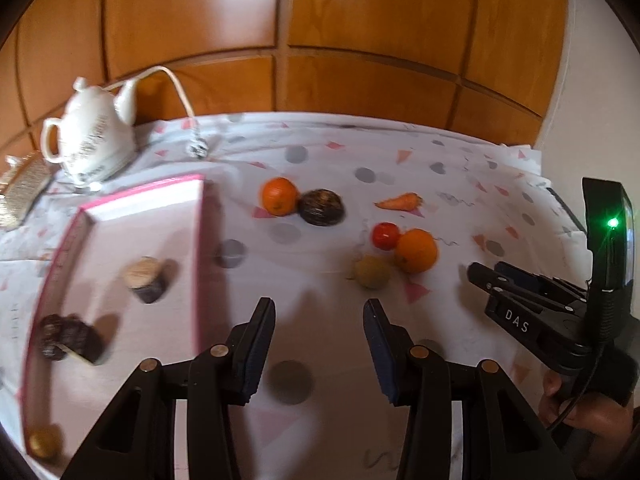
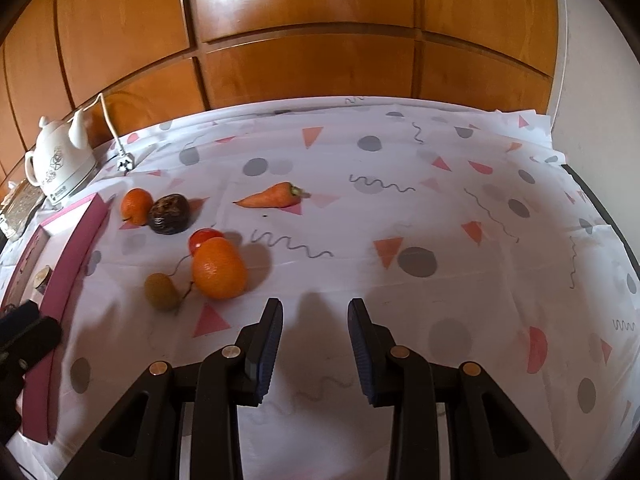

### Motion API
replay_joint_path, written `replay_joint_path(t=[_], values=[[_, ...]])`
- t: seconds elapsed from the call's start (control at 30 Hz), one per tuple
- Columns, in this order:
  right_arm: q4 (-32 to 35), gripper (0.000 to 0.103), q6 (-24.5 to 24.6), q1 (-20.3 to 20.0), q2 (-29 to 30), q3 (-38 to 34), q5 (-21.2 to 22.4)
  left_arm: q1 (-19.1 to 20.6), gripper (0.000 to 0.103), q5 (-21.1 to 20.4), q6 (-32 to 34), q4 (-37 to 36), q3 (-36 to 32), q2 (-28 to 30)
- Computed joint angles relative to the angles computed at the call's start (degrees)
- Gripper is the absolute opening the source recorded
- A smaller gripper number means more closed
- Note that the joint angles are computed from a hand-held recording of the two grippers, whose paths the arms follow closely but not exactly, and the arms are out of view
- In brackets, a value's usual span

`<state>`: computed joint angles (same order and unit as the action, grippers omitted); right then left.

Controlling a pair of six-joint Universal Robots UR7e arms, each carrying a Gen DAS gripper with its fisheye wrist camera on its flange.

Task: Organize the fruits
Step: 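Withdraw both open tools from the tray toward the remaining fruits, then grasp the small yellow fruit with the left tool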

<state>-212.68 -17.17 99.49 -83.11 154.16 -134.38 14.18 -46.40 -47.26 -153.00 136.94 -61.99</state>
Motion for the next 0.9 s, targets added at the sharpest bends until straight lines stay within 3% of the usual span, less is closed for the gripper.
replay_joint_path(t=[0.23, 0.43, 0.73, 0.9], values=[[1.6, 0.034, -0.8, -1.8, -1.4, -0.4, 2.5, 3.9, 0.047, -2.5, 4.8, -7.3, -3.2, 6.6], [1.1, 0.034, -2.5, -0.7, 0.2, -1.7, 2.3, 6.2, 0.047, -2.9, 8.2, -12.8, -6.1, 11.1], [-1.9, 0.034, -5.7, 1.0, 2.7, -2.9, 1.7, 9.4, 0.046, -4.4, 9.8, -15.5, -8.2, 14.4], [-1.6, 0.034, -5.8, 0.4, 2.7, -3.1, 2.5, 10.3, 0.035, -5.1, 9.6, -16.3, -8.9, 14.8]])
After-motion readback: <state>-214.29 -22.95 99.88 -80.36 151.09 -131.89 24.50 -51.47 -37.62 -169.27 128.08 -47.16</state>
